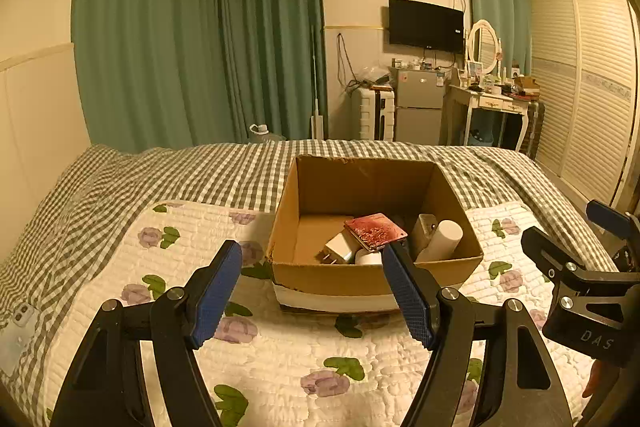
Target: Organize rigid objects
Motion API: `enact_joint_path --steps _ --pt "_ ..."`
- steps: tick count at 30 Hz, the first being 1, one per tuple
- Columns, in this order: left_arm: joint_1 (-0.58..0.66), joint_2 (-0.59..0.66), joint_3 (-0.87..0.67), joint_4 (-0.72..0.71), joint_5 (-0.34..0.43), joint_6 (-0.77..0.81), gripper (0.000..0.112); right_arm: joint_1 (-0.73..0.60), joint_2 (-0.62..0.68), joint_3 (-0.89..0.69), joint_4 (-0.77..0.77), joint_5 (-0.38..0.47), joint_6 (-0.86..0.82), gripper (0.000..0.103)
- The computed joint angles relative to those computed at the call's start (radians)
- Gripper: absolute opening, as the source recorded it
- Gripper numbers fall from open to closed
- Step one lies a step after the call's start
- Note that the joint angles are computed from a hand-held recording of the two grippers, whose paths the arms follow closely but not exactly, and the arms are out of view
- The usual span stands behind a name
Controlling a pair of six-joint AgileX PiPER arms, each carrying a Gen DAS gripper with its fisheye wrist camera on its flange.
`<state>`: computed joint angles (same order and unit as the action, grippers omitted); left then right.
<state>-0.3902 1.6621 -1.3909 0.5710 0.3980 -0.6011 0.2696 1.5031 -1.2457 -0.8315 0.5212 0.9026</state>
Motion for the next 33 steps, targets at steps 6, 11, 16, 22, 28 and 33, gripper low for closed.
enact_joint_path --steps 6,11,16,22,28,33 --pt "-0.003 0.005 -0.002 0.014 0.006 -0.011 0.076 -0.002 0.010 -0.007 0.025 0.005 -0.018 0.103" --pt "0.000 0.007 -0.002 0.010 0.005 -0.005 0.076 -0.005 0.010 -0.004 0.022 0.004 -0.012 0.103" --pt "-0.001 0.007 -0.002 0.009 0.006 -0.005 0.076 -0.010 0.008 -0.002 0.030 0.000 -0.018 0.103" --pt "0.008 0.010 -0.008 -0.016 0.010 0.025 0.076 -0.009 0.010 -0.002 0.032 0.002 -0.019 0.103" --pt "0.013 0.014 -0.014 -0.029 0.010 0.044 0.076 -0.007 0.014 -0.005 0.037 0.006 -0.024 0.103" --pt "0.011 0.014 -0.013 -0.030 0.010 0.044 0.076 -0.004 0.017 -0.004 0.030 0.006 -0.014 0.103"
